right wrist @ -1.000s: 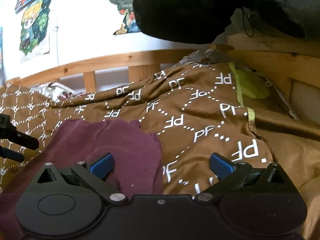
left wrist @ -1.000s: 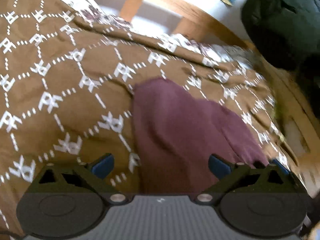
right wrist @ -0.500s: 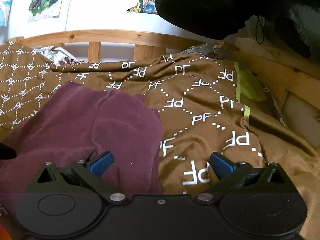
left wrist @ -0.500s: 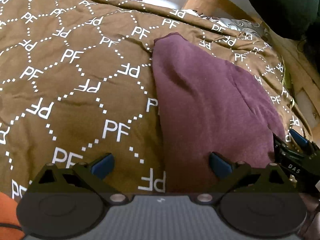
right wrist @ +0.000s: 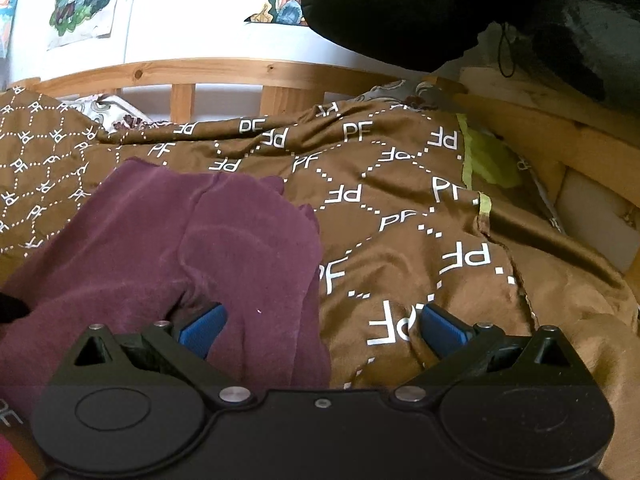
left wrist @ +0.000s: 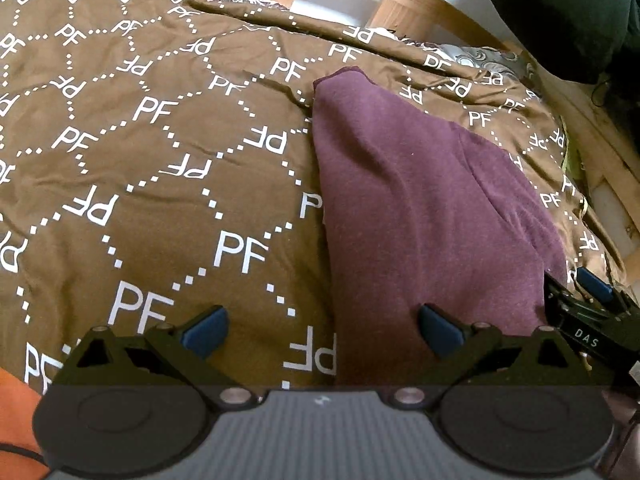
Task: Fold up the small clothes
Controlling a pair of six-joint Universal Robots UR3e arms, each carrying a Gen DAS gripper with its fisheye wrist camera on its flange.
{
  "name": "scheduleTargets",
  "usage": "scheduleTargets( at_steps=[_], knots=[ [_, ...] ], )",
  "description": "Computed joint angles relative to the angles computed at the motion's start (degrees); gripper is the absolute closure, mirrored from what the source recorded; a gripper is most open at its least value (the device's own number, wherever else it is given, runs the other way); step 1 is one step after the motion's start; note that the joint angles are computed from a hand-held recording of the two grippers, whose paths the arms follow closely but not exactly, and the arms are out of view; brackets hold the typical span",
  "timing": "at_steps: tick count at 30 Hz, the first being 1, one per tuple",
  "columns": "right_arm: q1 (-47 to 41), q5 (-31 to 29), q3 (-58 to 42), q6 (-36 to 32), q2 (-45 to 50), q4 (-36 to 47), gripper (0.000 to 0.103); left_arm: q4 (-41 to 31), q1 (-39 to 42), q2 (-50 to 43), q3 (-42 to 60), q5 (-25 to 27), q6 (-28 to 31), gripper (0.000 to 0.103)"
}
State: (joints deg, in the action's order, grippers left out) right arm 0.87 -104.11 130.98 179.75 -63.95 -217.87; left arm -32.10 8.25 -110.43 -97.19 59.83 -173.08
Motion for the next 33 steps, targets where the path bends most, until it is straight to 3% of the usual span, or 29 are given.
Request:
scheduleTargets(
  at_steps=[7, 14, 17, 21, 23, 25, 33],
  knots=[
    [-0.47, 0.96, 0.61, 0.26, 0.16, -1.14, 0.001, 0.88, -0.19, -0.21, -0.25, 0.26, -0.34, 0.000],
    [-0.72, 1.74, 1.23, -0.81, 3.61, -14.20, 0.001, 2.59, 0.64, -0.04, -1.81, -1.31, -0.26, 0.000],
    [-3.52, 7.30, 0.96, -1.60, 4.10, -16.85, 0.001, 2.18, 0.90, -0.10, -1.66, -1.91, 0.13, 0.000],
    [-10.68, 22.95, -1.69, 1.77, 2.70, -11.24, 0.001, 1.56, 1.40, 0.13, -1.83, -2.61, 1.23, 0.000],
    [-13.48, 28.50, -3.75, 5.99, 2.79, -7.39, 0.006, 1.13, 1.64, 0.18, -1.78, -3.02, 1.94, 0.000],
    [-16.34, 33.01, -4.45, 10.27, 3.10, -4.50, 0.017, 0.68, 1.86, 0.24, -1.75, -3.44, 2.61, 0.000],
    [-17.07, 34.40, -5.77, 9.52, 4.75, -1.96, 0.035, -0.74, 1.63, -0.50, 0.62, -4.77, 2.88, 0.001]
  ],
)
